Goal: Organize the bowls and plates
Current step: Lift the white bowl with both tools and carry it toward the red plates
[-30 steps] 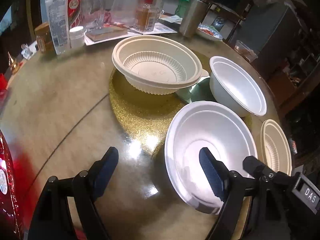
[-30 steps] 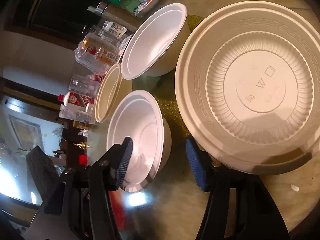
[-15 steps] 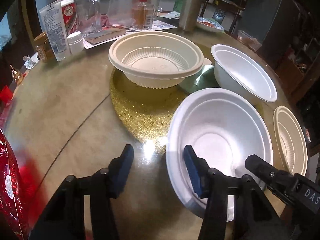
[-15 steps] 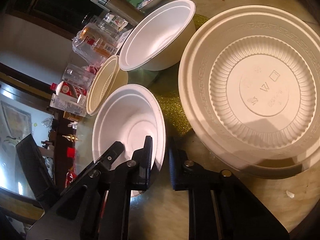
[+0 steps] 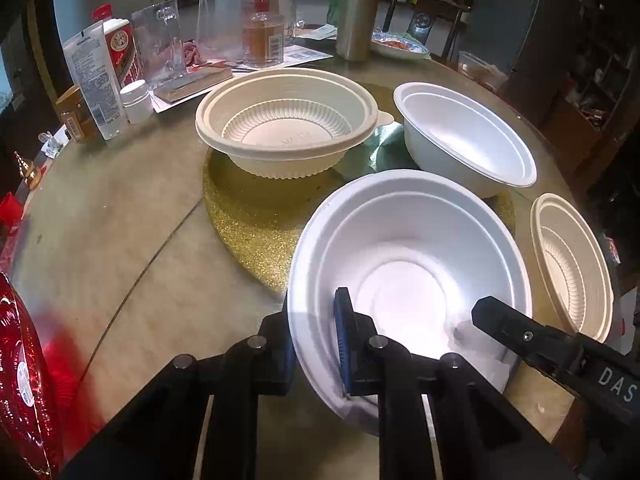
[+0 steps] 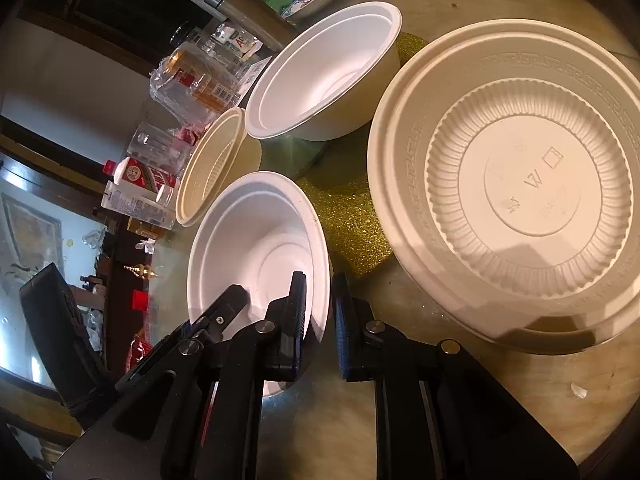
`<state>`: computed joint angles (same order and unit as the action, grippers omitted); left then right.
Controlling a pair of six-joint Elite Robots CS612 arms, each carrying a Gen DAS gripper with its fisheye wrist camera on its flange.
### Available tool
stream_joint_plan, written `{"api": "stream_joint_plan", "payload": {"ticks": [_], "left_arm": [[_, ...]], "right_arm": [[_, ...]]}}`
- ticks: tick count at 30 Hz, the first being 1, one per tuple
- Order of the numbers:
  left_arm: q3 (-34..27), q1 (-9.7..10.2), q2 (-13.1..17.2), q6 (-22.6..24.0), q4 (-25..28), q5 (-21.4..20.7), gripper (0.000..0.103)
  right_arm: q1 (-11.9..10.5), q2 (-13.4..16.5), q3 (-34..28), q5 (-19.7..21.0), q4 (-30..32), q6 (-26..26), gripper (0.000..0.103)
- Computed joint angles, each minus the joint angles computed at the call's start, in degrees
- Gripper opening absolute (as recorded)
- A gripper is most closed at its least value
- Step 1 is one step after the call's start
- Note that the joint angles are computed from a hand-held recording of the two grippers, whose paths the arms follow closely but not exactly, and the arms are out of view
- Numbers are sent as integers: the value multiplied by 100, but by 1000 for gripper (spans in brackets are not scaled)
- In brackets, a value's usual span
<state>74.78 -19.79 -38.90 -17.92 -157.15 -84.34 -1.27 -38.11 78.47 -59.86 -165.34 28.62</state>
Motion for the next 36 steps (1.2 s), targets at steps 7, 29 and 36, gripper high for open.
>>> {"api": "stream_joint_plan", "payload": {"ticks": [7, 29, 36], "left_arm": [[52, 24, -41, -19, -26, -83, 14], [769, 81, -469, -158, -703, 79, 14], [1032, 112, -614, -217, -963, 129, 14]], "right_arm": [[30, -14, -11, -25, 46, -58, 12], [237, -268, 240, -229, -143, -452, 10], [307, -366, 373, -263, -258, -587, 10]]}}
